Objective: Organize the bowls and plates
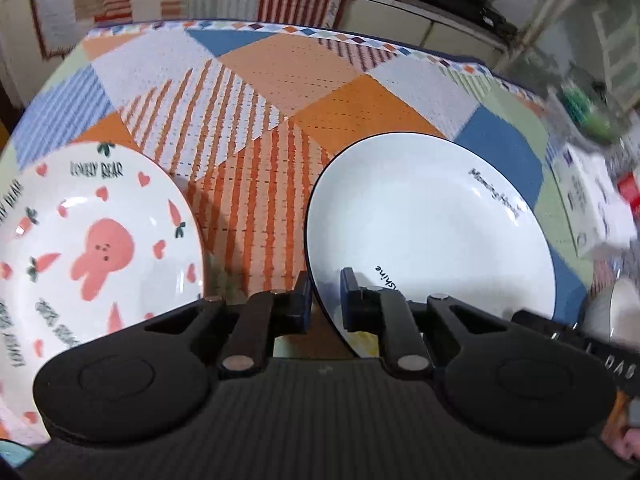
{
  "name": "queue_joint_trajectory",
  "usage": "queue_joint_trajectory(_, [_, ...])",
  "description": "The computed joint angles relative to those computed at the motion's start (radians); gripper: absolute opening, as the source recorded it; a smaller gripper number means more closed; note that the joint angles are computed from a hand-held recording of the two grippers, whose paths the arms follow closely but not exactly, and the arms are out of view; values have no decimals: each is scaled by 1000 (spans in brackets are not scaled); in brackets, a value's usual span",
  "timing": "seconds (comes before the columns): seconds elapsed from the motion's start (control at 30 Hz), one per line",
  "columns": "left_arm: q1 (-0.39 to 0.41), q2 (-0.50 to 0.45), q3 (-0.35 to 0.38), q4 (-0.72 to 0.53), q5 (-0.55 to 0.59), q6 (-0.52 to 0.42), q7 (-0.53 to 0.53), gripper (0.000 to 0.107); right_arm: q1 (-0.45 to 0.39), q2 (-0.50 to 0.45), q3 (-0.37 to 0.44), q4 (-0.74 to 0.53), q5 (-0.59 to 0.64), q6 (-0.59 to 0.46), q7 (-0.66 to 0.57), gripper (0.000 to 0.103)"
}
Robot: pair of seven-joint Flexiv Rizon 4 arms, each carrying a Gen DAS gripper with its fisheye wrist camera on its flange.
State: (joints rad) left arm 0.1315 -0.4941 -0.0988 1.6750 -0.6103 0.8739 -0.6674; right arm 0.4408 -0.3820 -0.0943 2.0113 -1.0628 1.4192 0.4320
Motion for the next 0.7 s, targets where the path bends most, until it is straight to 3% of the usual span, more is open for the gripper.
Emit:
queue_joint_trajectory(0.1, [8, 39, 5, 39, 6, -5, 41, 13, -22, 14, 71, 0, 116, -43, -132, 19])
queue_joint_trajectory(0.23, [34, 98, 15, 83, -27, -63, 117, 13, 14, 56, 24, 49, 46, 5, -70, 19])
queue_joint_trajectory(0.33, [57, 119, 45, 58, -18, -200, 111, 13, 16, 93, 50, 68, 6, -28, -82, 19])
queue_joint_trajectory(0.43, [77, 152, 70, 69, -20, -277, 165, 13, -2, 125, 69, 94, -57, -8, -23, 20])
queue_joint_trajectory(0.7, [117, 194, 134, 73, 19, -461, 218, 13, -21, 172, 164, 133, -57, -35, -22, 20])
